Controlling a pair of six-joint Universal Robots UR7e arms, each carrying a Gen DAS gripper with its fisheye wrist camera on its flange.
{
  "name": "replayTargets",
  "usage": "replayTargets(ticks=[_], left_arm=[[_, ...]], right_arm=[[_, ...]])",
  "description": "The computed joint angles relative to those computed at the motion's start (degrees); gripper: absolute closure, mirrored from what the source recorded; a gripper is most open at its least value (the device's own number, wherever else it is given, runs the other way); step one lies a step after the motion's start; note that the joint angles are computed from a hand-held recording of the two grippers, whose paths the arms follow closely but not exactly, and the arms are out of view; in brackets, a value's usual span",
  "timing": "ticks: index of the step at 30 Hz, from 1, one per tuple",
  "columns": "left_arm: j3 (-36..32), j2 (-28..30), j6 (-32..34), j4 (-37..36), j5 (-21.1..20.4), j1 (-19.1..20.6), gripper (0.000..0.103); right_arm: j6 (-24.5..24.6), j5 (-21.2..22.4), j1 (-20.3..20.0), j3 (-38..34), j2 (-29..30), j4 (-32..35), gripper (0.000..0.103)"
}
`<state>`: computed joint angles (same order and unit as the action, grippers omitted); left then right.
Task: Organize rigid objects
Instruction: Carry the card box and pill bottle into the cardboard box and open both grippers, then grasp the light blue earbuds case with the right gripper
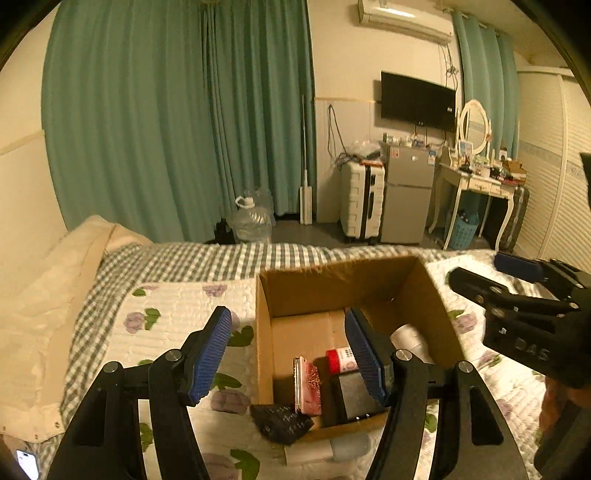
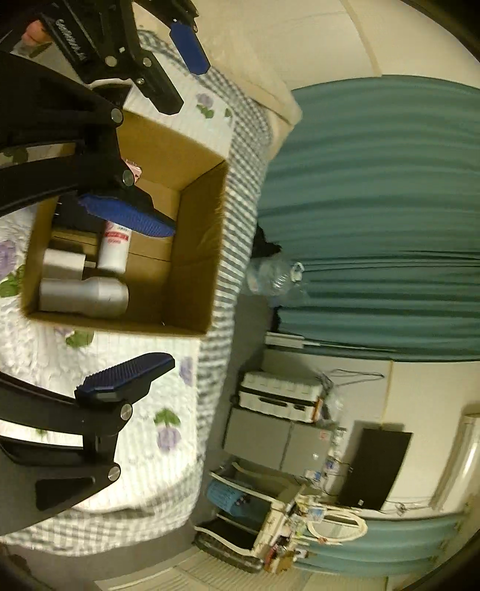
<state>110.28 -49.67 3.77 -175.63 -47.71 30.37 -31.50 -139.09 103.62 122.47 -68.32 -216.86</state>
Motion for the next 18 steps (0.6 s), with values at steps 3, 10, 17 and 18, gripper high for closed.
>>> replayTargets(ticks=[3,10,17,18], left_arm=[[2.1,-2.8,-0.1,-0.7,0.8,-1.5,0.035],[8.5,-9.5,-1.3,-0.9,2.2,-4.4,0.032],[13.3,-11.3,-4.5,0.8,3.7,-3.9,0.032],[13.6,-10.8,-5.2,1.2,3.8,-3.3,0.032]], right_arm=[[0.0,-2.4,3.4,2.2,-1.7,-1.4,0.023],[3.7,-5.7,8.6,8.4,-3.4,-5.3,0.017],[6.5,-5.5,8.3,13.2,0.2,-9.9,0.017],[7.1,-5.3,7.9,13.5,0.9,-10.0,0.017]])
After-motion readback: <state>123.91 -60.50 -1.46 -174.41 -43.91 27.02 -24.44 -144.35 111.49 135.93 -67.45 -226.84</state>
